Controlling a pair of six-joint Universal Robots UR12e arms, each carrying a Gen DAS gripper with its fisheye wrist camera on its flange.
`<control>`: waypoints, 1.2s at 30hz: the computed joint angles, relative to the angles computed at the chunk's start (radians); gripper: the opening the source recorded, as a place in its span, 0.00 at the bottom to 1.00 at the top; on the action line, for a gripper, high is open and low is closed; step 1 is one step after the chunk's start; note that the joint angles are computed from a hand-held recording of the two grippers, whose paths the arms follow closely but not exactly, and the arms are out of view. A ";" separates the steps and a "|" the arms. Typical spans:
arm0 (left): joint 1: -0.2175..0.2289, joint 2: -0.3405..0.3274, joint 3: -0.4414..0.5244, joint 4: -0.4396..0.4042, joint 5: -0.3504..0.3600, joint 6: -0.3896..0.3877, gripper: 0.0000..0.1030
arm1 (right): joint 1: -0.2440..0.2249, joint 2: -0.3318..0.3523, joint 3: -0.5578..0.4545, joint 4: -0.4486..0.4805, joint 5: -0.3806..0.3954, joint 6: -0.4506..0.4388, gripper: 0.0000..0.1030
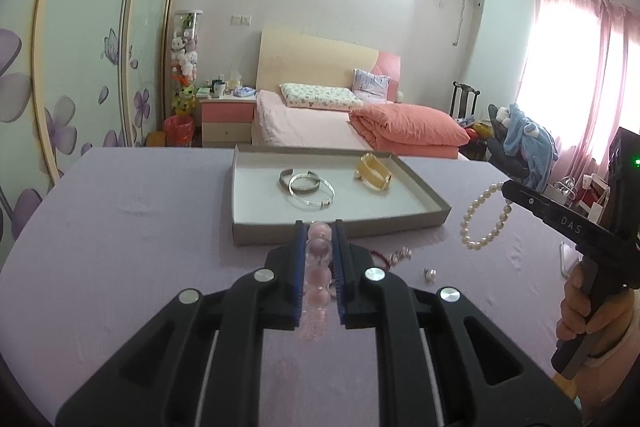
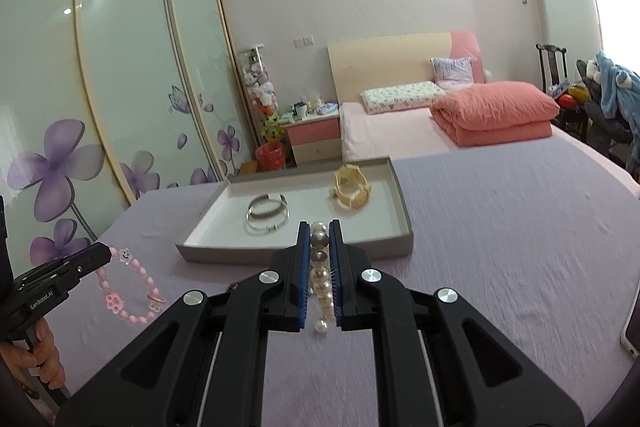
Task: Organize jewelry
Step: 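Lift and carry both bracelets over the gray tray with both tools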
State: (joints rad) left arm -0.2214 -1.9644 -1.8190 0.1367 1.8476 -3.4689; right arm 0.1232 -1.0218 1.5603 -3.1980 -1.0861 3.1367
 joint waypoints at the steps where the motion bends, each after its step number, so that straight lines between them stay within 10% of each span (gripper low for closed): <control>1: -0.001 -0.001 0.005 0.002 0.003 0.004 0.13 | 0.002 0.002 -0.005 -0.008 -0.002 0.001 0.10; 20: 0.020 -0.106 0.211 0.048 0.058 0.072 0.13 | 0.053 0.103 -0.197 -0.085 -0.066 0.061 0.10; 36: 0.067 -0.273 0.433 -0.103 0.019 0.047 0.13 | 0.092 0.274 -0.466 0.187 -0.148 0.071 0.10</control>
State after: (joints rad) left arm -0.1544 -2.2374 -1.3863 0.0334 1.8662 -3.4220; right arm 0.2148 -0.7473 1.0941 -3.0112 -1.2346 3.2074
